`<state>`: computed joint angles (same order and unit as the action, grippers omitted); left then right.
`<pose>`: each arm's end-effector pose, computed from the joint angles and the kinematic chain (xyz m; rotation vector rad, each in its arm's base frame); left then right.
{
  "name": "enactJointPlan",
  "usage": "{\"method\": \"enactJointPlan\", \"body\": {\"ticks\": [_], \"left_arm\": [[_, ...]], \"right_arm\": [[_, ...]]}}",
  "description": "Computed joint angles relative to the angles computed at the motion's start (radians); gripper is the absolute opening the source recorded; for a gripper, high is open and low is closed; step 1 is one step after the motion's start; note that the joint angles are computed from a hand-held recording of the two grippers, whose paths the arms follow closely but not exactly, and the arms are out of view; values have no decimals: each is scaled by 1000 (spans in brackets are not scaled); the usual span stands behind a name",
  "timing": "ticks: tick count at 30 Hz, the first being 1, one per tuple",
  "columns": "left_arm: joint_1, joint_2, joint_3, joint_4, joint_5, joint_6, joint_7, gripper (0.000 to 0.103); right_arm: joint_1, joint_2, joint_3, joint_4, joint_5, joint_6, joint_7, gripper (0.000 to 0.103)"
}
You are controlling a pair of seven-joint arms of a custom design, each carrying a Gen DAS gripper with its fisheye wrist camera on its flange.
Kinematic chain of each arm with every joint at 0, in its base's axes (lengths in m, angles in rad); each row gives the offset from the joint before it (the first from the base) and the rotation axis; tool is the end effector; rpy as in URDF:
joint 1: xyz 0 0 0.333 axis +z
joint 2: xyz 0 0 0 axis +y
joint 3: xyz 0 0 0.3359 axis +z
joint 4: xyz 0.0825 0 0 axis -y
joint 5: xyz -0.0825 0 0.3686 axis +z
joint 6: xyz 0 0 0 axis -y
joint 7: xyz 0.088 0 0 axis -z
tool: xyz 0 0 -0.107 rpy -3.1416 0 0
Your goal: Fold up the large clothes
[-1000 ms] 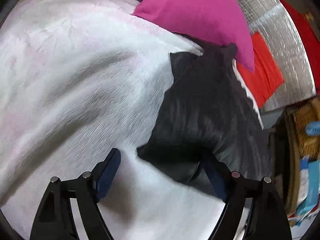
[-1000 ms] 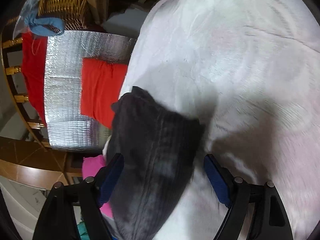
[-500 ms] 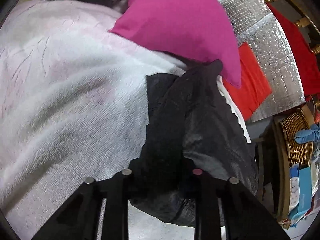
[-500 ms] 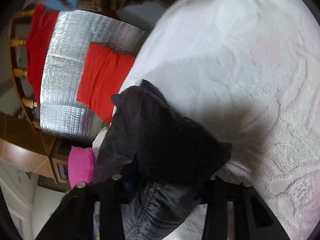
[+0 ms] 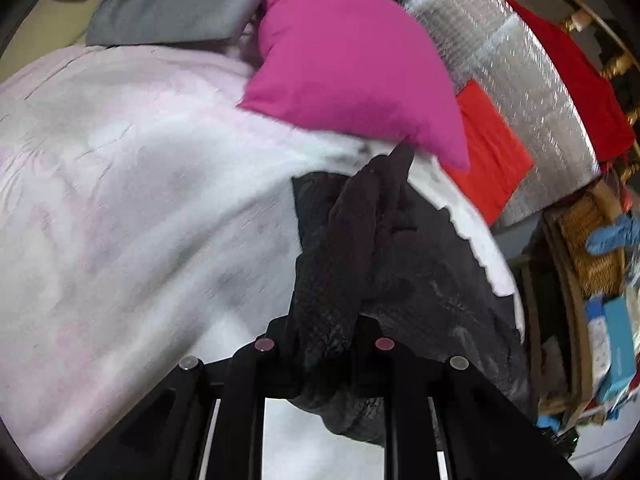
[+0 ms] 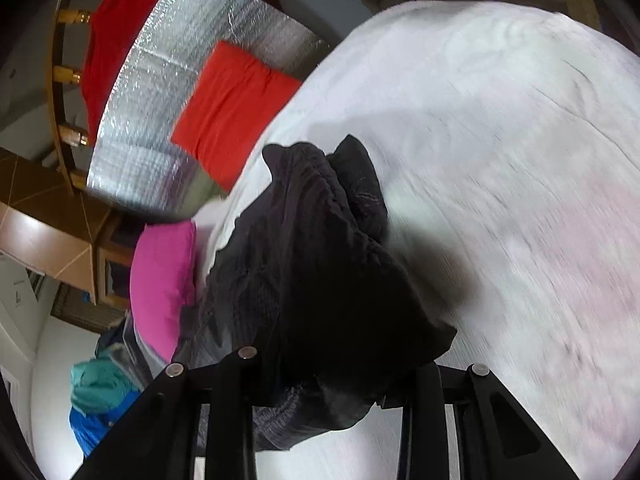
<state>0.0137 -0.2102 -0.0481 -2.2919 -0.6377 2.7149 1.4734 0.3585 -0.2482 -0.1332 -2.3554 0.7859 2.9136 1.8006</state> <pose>0.5037 0.0026 0.5302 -2.5005 1.3816 -1.1031 0.4845 0.0617 0.5328 -0.9368 2.0502 0.0383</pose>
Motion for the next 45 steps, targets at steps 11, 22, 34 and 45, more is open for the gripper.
{"method": "enactJointPlan", "body": {"ticks": [11, 22, 34, 45], "left_arm": [[67, -162, 45, -114, 97, -187, 53, 60], [64, -57, -12, -25, 173, -28, -40, 71], [44, 166, -43, 170, 335, -113, -231, 64], [32, 188, -47, 182, 457, 6, -384, 55]], "right_arm": [[10, -306, 9, -269, -179, -155, 225, 66], [-64, -197, 63, 56, -545, -293, 136, 80], [-204, 469, 139, 708, -832, -580, 148, 67], [-167, 376, 113, 620, -1100, -383, 332, 9]]}}
